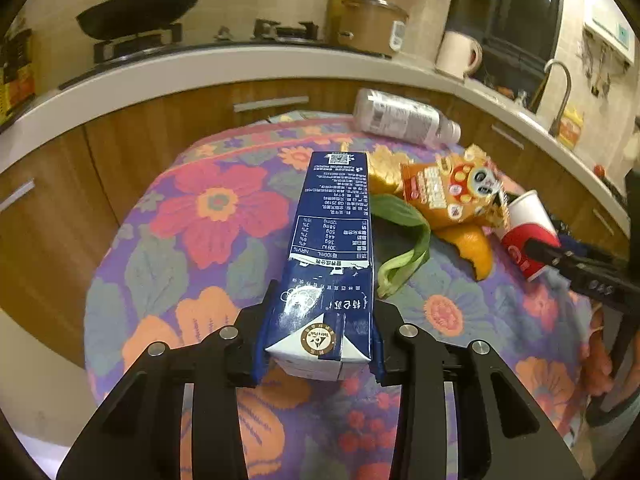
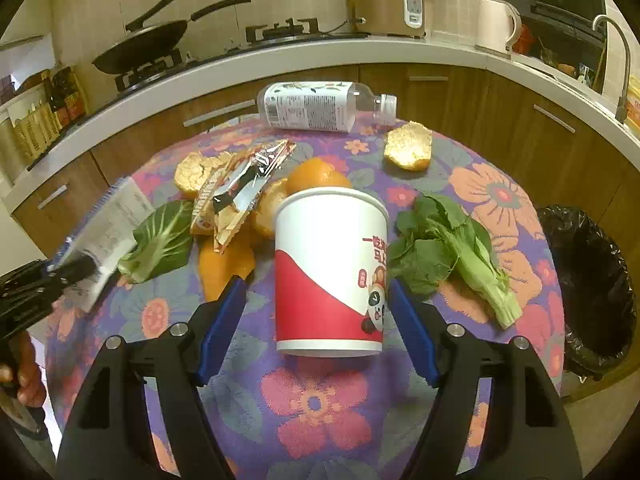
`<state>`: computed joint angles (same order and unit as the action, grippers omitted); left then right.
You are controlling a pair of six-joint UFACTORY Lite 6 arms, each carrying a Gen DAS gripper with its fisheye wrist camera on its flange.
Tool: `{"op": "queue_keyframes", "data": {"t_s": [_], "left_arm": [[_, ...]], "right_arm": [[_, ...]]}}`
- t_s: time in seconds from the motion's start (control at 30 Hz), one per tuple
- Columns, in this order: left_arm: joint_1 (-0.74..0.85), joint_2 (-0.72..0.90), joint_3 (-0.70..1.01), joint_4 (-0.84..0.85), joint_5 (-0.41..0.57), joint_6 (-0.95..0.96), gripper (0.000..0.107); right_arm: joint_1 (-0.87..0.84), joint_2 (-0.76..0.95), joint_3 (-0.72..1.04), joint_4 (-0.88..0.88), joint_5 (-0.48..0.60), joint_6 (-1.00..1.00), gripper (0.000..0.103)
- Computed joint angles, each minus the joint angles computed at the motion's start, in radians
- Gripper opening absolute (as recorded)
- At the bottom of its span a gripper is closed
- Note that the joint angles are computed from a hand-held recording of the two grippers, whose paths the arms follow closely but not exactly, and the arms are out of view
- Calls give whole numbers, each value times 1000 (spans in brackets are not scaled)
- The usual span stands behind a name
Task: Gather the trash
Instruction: 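Grasp the blue milk carton with the left gripper while the right grasps the red paper cup, then carry the carton and cup over the bin and release both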
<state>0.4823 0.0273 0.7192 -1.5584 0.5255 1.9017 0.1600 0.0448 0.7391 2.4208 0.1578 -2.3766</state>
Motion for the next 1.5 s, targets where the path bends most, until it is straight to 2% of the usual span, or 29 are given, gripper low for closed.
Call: {"op": "queue_keyframes", "data": {"t_s": [0.03,0.2,0.4,0.57,0.63,0.77,0.9,1.1,1.17,1.2,1.33,1.5], "left_arm": [[11,-18,-12,-3,14,-1,35],[41,-130,-57,39,73,-66,35],[-1,-244,-94,64,81,-123,35],[-83,-329,-111,56,84,-187,35],[-140,-362,-118,41,77,-212,35],[-348,-387,-96,-32,-35,-250,35],[-583,-315,-19,-161,-176,-213,35],[-880,-75,190,-490,-324,26,35],[-946,35,297,-520,-348,39,35],[-971,93,358,-474,-354,-16,35],[-1058,317,614,-88,-386,-426,35],[-1149,612,961,426,-381,-949,35]], "right_arm": [[4,1,2,4,-7,-7,53],[-2,-61,-51,-85,24,58,52],[10,-259,-172,-25,30,-32,52],[-91,-388,-211,-402,68,324,52],[-175,-431,-221,-555,117,457,52],[-379,-477,-223,-714,231,563,52],[-601,-431,-193,-757,357,536,52],[-901,-203,-74,-740,503,419,52],[-971,-116,-16,-741,532,406,52],[-1011,-58,27,-747,549,409,52],[-1117,131,181,-773,575,441,52],[-1152,317,344,-800,524,500,52]]}}
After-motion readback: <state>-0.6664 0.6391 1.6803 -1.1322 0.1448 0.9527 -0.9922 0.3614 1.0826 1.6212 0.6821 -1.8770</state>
